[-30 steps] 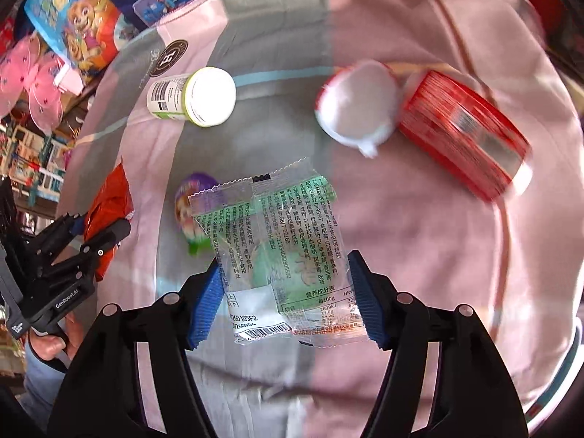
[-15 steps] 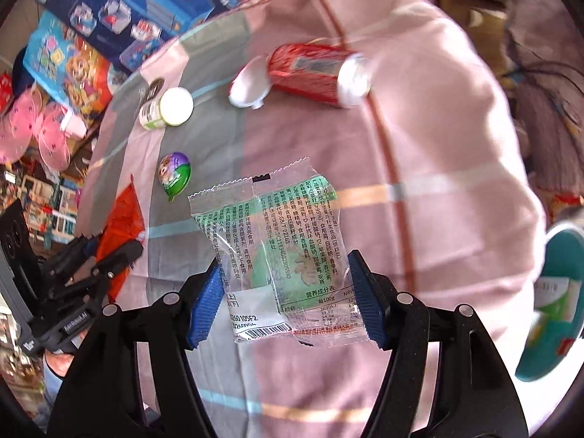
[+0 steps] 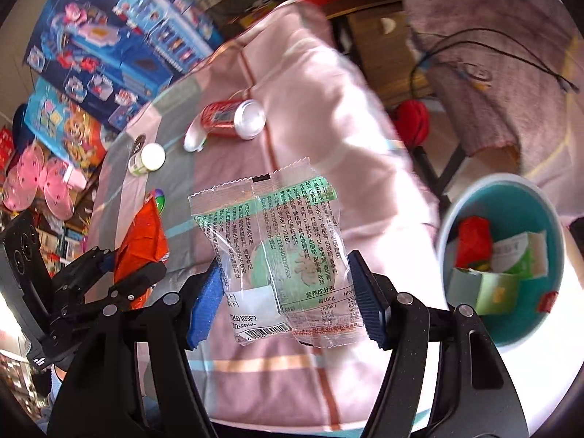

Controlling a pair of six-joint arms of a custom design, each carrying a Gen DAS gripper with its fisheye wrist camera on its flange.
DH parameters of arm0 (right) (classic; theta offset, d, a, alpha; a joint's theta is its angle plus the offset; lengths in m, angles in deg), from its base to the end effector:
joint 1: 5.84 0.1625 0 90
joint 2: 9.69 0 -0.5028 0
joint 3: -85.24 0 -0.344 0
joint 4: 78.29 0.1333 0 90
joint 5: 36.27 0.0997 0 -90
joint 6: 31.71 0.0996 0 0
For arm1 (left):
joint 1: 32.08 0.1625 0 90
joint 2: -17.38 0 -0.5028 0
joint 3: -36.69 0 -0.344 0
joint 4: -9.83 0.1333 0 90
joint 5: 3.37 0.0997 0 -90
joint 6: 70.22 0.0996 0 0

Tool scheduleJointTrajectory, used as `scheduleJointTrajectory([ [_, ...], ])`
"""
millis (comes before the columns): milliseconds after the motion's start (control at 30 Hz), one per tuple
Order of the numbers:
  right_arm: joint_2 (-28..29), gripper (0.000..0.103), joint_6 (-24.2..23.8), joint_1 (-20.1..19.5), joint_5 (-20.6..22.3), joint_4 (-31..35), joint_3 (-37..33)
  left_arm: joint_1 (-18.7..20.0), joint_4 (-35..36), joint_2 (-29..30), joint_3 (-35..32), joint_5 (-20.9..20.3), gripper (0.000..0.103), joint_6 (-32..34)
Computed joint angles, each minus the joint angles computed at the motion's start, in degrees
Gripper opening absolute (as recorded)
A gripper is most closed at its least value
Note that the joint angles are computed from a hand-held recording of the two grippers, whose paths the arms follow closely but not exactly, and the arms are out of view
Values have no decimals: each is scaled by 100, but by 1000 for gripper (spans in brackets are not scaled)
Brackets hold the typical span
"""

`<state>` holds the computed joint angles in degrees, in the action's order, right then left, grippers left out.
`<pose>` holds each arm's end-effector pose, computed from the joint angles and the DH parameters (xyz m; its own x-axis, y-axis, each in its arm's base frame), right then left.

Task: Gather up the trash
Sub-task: 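Carry snack bag and packet over the teal bucket and open both tools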

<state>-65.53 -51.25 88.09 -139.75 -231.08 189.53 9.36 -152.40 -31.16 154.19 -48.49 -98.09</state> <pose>0.1531 -0.6220 0.2520 -0.8958 -0.3318 0.2957 -0.3884 0.9079 -0.1579 -0.2850 -0.5232 0.1535 -0.7911 0.1371 -0.5961 0.4283 0.8200 -0.3797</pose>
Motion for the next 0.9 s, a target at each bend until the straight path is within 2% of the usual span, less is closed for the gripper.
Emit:
scheduleJointTrajectory([
  [533, -761, 63, 86, -1120, 586, -196, 180, -71, 842, 1220, -1432, -712, 48, 496],
  [900, -968, 63, 272, -1689, 540, -2, -18, -20, 1393, 2017, -2456, -1126, 48, 853],
])
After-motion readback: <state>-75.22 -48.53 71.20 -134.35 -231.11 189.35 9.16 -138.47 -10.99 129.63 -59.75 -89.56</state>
